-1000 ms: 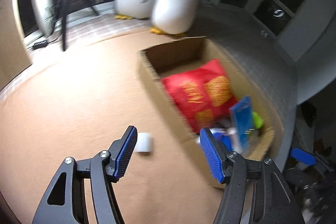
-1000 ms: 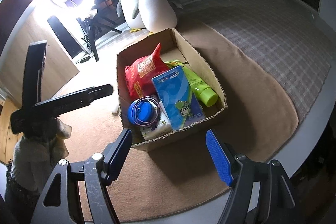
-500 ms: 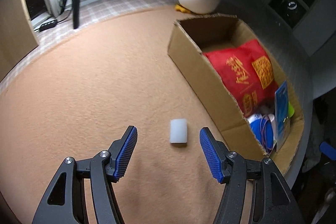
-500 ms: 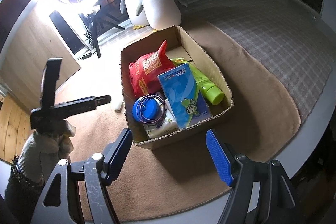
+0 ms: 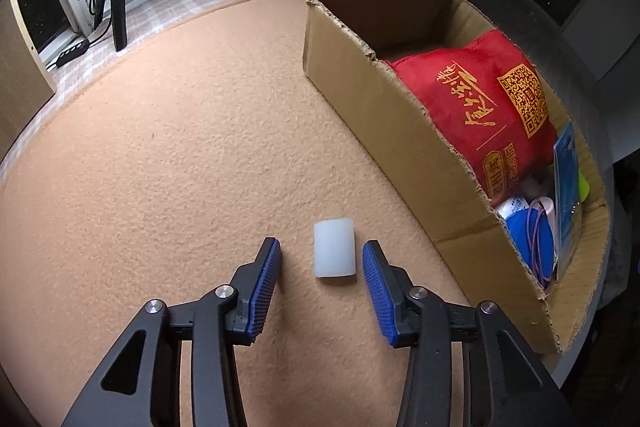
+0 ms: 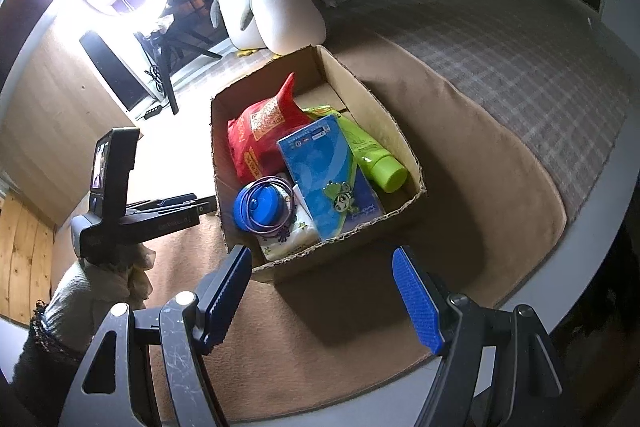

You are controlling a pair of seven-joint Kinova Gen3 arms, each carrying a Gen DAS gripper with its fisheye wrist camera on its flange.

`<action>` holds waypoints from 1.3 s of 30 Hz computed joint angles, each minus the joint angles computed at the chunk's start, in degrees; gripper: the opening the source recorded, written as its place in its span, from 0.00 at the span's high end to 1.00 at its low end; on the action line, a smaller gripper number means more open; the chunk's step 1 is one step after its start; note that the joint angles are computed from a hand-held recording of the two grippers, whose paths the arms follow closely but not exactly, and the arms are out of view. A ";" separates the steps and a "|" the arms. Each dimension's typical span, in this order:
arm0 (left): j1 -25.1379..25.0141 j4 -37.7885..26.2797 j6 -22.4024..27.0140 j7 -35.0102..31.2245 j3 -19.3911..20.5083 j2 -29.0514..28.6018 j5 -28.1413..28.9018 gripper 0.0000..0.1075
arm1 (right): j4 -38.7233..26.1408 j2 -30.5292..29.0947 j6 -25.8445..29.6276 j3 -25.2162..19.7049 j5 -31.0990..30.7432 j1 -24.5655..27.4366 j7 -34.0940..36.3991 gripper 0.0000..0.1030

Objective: Organize objects
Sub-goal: 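Reach the left tool to the small white cylinder, then close the left tool on the white cylinder and lift it, then carry the white cylinder into the box and open the left tool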

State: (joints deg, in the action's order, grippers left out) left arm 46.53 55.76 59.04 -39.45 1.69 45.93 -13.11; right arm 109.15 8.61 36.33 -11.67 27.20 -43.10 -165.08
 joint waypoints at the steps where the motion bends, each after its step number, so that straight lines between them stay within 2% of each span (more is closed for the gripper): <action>1: 0.05 -0.22 0.14 -0.09 -0.01 0.15 -0.10 0.57 | 0.04 0.07 -0.09 -0.02 -0.18 0.09 0.13 0.33; 6: 0.51 -2.22 1.64 -0.42 -0.38 1.19 -0.74 0.62 | 0.04 0.35 -0.43 0.10 -0.92 0.37 0.77 0.33; 7: 0.67 -2.65 2.02 -0.46 -0.51 1.41 -0.95 0.67 | 0.02 0.38 -0.46 0.14 -1.00 0.37 0.85 0.33; 10: 0.85 -3.43 2.74 -0.73 -0.54 1.76 -1.15 0.70 | 0.06 0.45 -0.55 0.26 -1.20 0.40 1.02 0.33; 13: 1.03 -3.96 3.02 -1.23 -0.37 1.93 -1.14 0.80 | 0.16 0.52 -0.68 0.35 -1.52 0.47 1.18 0.33; 15: 1.37 -4.50 3.36 -1.41 -0.57 2.24 -1.40 0.82 | 0.36 0.43 -0.90 0.42 -1.70 0.51 1.10 0.33; 22: 1.81 -2.30 1.29 -0.40 -0.97 1.05 -1.75 0.91 | 0.55 0.11 -0.84 0.45 -1.57 0.55 0.86 0.33; 30: 1.73 2.56 -2.34 1.71 -0.93 -2.09 -2.05 0.93 | 0.80 -0.08 -1.13 0.30 -1.48 0.76 0.72 0.33; 39: 3.15 6.29 -6.02 4.93 -1.02 -7.37 -5.01 0.93 | 0.57 -0.36 -0.74 0.10 -1.17 0.63 0.40 0.33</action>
